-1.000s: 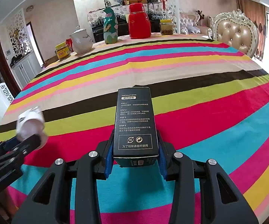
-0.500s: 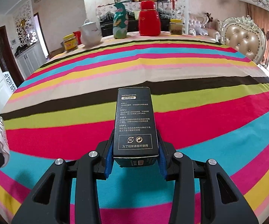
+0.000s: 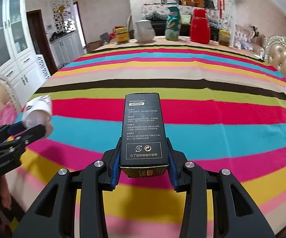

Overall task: Collect trash
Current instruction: 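Carry the black box and paper cup in both tools over the pink bin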

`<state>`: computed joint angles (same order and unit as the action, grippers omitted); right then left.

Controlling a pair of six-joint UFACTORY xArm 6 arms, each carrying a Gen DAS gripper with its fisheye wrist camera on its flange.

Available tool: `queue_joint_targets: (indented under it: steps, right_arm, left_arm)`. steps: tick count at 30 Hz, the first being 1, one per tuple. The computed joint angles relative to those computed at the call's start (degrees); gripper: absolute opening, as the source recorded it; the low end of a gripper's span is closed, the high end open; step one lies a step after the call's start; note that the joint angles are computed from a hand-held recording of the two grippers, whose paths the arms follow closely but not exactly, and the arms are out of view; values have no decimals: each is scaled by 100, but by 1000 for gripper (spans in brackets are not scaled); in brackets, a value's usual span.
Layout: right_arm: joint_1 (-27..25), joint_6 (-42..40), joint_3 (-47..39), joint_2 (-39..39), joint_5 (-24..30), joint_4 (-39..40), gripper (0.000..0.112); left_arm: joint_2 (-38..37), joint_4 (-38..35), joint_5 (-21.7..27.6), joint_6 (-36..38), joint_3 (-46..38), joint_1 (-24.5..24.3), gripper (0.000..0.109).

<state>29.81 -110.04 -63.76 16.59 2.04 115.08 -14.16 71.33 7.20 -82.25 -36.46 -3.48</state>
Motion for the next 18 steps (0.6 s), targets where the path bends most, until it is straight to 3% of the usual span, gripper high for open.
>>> queue_joint_targets:
  steps: [5, 10, 18]
  right_arm:
    - [170, -1338, 548, -543, 106, 1154, 38]
    - [235, -1778, 858, -894, 223, 1572, 38]
    - [794, -2187, 995, -1306, 273, 1877, 38]
  left_arm:
    - [-440, 142, 68, -110, 382, -33, 62]
    - [-896, 226, 80, -198, 754, -36, 62]
    - [-2460, -89, 348, 155, 1775, 195, 62]
